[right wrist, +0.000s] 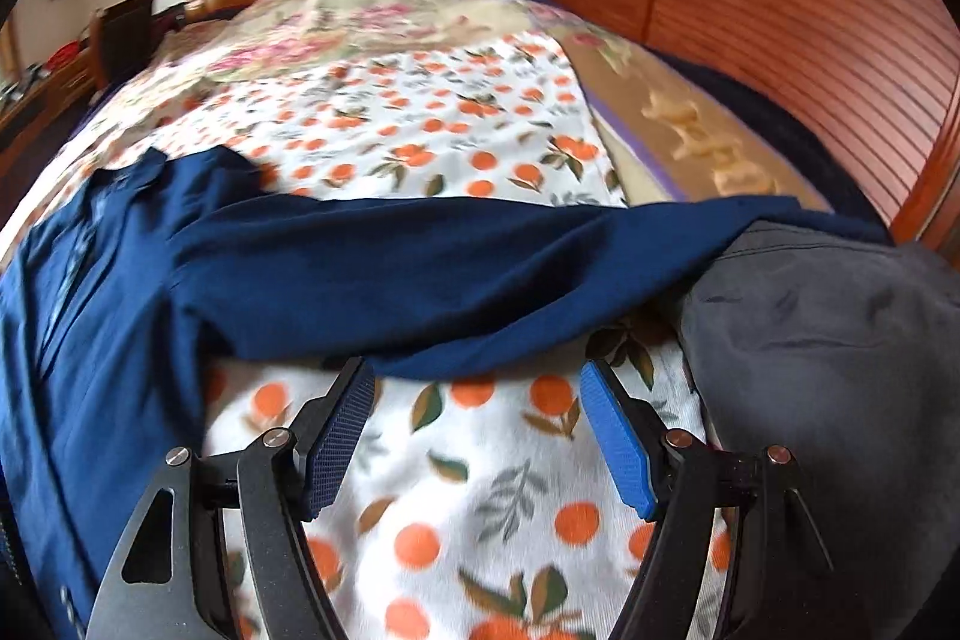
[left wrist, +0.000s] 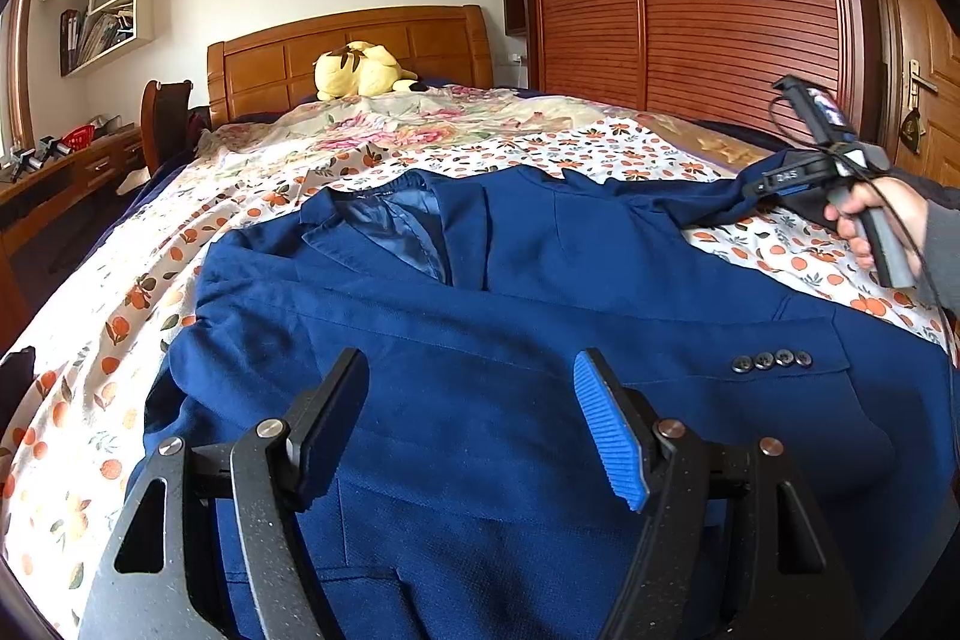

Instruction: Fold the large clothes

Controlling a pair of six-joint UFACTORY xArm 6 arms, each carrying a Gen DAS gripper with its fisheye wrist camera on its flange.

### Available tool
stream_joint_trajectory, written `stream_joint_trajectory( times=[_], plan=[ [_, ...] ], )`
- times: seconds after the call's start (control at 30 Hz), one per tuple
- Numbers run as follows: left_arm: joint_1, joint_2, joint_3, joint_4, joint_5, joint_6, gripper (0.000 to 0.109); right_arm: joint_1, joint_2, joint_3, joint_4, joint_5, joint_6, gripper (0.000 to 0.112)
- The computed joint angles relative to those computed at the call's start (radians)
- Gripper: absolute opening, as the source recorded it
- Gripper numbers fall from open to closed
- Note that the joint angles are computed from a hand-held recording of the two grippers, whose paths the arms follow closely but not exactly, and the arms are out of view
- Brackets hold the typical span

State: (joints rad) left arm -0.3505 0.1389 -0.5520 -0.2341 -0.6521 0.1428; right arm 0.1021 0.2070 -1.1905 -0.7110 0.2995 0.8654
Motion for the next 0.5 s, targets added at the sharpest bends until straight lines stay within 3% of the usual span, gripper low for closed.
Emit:
stream_joint_trajectory(
  times=[0.23, 0.27, 0.33, 0.4, 0.5],
  plan=[
    [0.014, 0.0, 0.006, 0.035, -0.012, -0.032, 0.072, 0.009, 0.115, -0.159, 0.061, 0.117, -0.01, 0.072],
    [0.016, 0.0, 0.006, 0.041, -0.013, -0.037, 0.072, 0.01, 0.125, -0.173, 0.065, 0.122, -0.006, 0.067],
    [0.02, -0.001, 0.008, 0.048, -0.013, -0.042, 0.072, 0.009, 0.148, -0.205, 0.13, 0.125, -0.065, 0.026],
    [0.021, -0.002, 0.008, 0.052, -0.011, -0.045, 0.072, 0.017, 0.158, -0.23, 0.104, 0.136, -0.073, 0.005],
    [0.024, 0.001, 0.005, 0.056, -0.011, -0.049, 0.072, 0.031, 0.131, -0.226, -0.07, 0.107, 0.016, 0.002]
  ],
)
